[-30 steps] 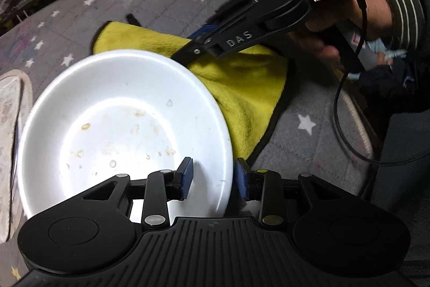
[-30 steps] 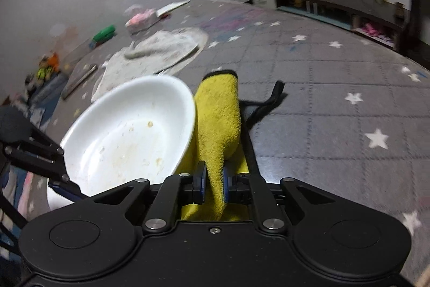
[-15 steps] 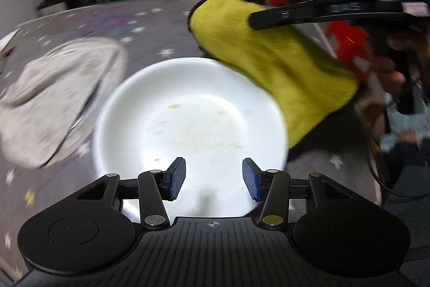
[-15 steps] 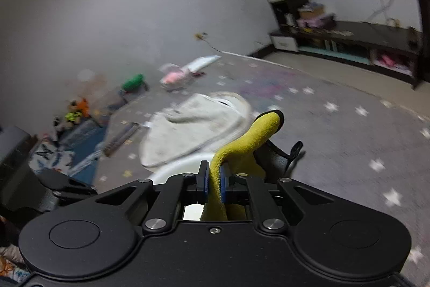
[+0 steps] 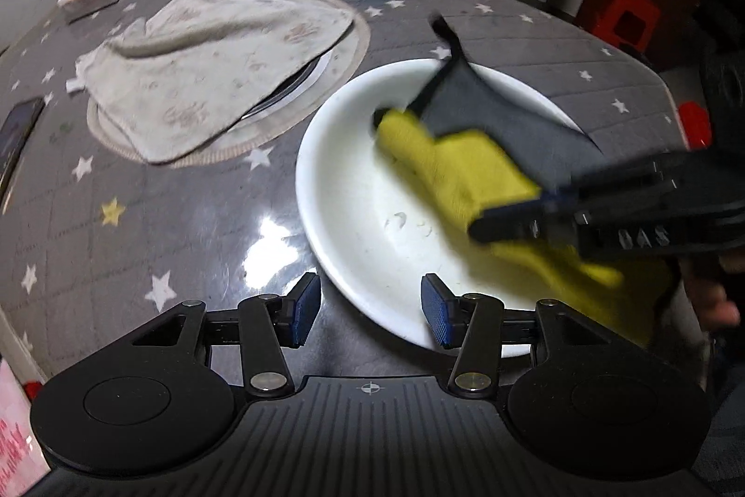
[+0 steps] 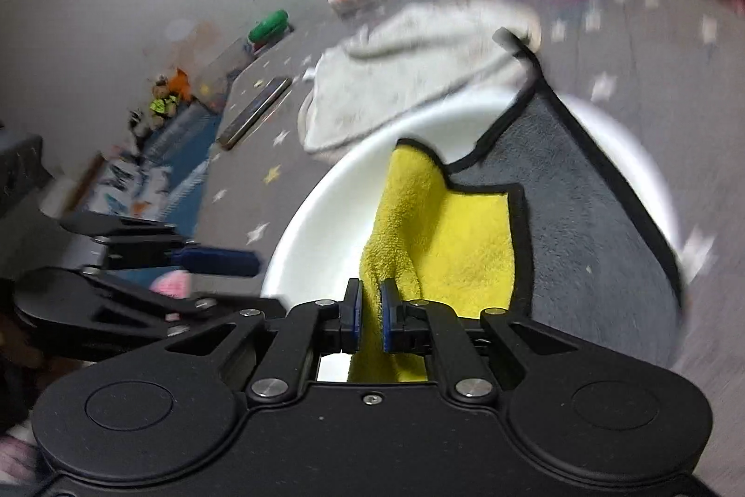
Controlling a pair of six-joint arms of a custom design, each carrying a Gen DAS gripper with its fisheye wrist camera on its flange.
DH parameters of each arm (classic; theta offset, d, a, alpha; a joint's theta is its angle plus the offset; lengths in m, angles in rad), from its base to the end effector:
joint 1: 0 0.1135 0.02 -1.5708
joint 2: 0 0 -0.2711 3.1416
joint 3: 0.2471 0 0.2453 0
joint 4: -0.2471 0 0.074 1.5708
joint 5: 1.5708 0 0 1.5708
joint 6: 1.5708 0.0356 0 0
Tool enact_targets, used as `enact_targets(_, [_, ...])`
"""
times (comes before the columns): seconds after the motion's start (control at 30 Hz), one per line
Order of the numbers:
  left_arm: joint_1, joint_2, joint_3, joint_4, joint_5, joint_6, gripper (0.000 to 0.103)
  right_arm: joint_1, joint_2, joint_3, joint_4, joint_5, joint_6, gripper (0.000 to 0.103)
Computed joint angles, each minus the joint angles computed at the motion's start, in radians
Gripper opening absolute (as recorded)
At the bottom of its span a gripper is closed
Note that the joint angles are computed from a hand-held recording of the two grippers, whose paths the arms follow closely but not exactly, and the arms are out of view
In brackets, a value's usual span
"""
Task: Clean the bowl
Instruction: 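Open the left gripper to set the bowl down while the right gripper lowers the towel into it, then wipe the bowl interior with the yellow-and-grey towel in the right gripper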
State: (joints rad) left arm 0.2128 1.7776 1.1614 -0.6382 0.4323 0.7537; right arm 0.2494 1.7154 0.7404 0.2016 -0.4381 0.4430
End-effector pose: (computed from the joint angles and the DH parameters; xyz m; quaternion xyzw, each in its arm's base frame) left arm 0.3331 0.0567 0.1893 0.2903 0.9204 -0.1160 0.2347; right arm 0.3046 0.0932 0.1444 0.0030 0.9035 0.3170 0.2885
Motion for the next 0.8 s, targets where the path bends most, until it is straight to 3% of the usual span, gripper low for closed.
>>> enact_targets(0.1, [0.004,0.013,0.005,-0.009,-0.002,-0.001,0.049,0.017,-0.018,-0.010,0.002,0.044,-0.016,0.009])
enact_targets(0.37, [-0.016,0.024,-0.004,0.015,-0.010,-0.020,0.052,0.049,-0.056,0.019,-0.121,0.313,-0.191,0.009])
enact_targets(0.5, [-0.029,0.032,-0.008,0.025,-0.021,-0.033,0.052,0.060,-0.041,-0.015,-0.107,0.397,-0.181,0.012])
enact_targets(0.73, [-0.052,0.044,-0.018,0.059,-0.052,-0.055,0.052,0.060,-0.001,-0.008,-0.080,0.436,-0.130,0.015])
enact_targets(0.8, [-0.053,0.046,-0.022,0.077,-0.056,-0.066,0.045,0.060,0.002,-0.006,-0.075,0.454,-0.108,0.015])
